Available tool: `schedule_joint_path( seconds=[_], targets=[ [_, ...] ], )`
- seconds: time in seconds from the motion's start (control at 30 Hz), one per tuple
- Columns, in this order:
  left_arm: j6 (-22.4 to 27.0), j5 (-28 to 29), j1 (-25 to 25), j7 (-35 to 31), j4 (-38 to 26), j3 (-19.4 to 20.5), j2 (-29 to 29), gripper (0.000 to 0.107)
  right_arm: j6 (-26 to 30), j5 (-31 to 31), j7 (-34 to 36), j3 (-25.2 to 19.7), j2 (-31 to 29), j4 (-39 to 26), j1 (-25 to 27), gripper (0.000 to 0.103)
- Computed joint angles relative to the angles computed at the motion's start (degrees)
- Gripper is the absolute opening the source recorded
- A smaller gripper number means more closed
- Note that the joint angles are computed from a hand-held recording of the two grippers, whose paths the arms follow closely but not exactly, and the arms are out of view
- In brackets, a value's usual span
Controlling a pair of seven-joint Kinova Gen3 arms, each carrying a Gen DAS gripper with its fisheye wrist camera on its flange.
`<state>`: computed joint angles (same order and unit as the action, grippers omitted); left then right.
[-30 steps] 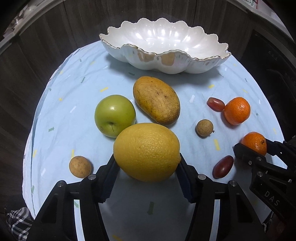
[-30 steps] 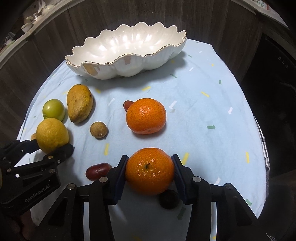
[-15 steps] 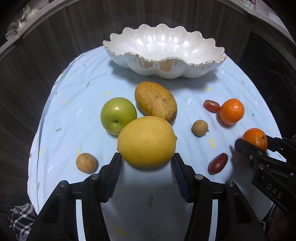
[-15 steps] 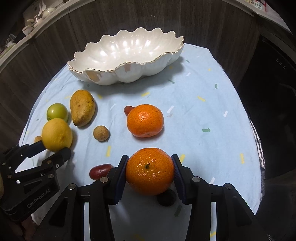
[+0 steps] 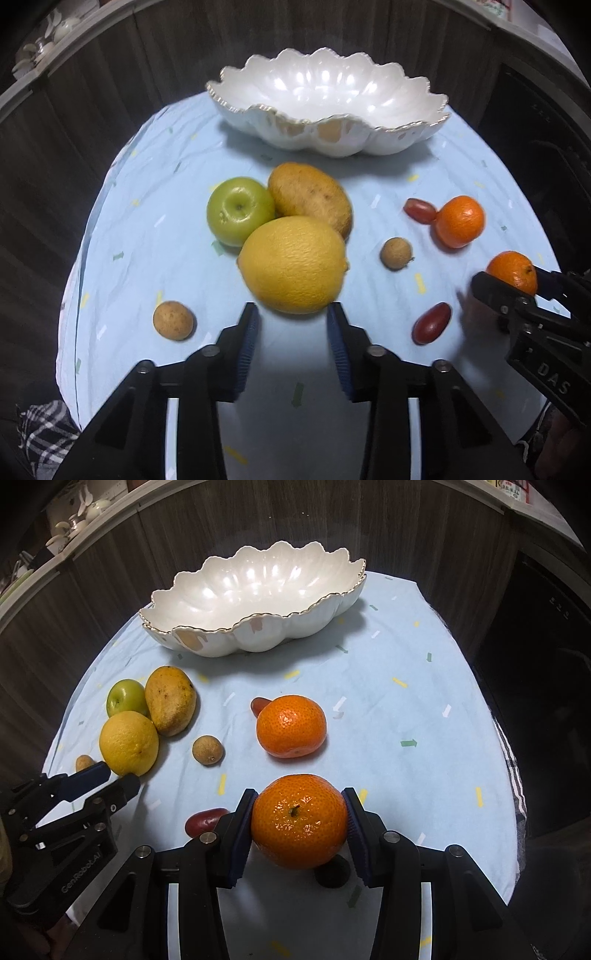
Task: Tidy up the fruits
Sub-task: 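Close the left tool on the lemon while the right tool grips the mandarin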
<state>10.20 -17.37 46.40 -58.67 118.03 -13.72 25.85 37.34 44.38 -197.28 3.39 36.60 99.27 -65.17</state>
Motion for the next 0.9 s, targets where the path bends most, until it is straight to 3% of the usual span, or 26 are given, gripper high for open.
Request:
schedule_joint_path(
  seconds=[0.13, 0.23, 0.73, 0.83, 0.9],
  targets=[
    [-1.67, -0.08, 1.08, 0.41, 0.42, -1.75, 0.17, 0.064, -0.05, 0.29, 0.05, 0.02, 0.08, 0.02, -0.01, 0.046],
    [-2.17, 0.59, 0.55, -0.76, 0.17, -1.29, 0.43, 0.069, -0.73, 0.36, -0.28, 0.1, 0.12, 0.31, 0.11, 0.046],
    [-0.28, 3.17, -1.92, -4.54, -4.49, 1.21, 3.71, 0.072, -2.07, -0.49, -0.3, 0.77, 0.51, 0.46, 0.65, 0.046],
    [-0.22, 3.25, -1.72, -4.38, -5.03, 0.77, 4.11, 0.07, -2.21, -0.85, 0.01, 0.88, 0.65, 0.36, 0.73, 0.046],
    [-0.26, 3.1, -0.47, -3.75, -5.14, -0.66, 4.32, 0.063, -2.32, -0.96, 0.18, 1.02, 0.71, 0.3, 0.66, 0.046]
  ],
)
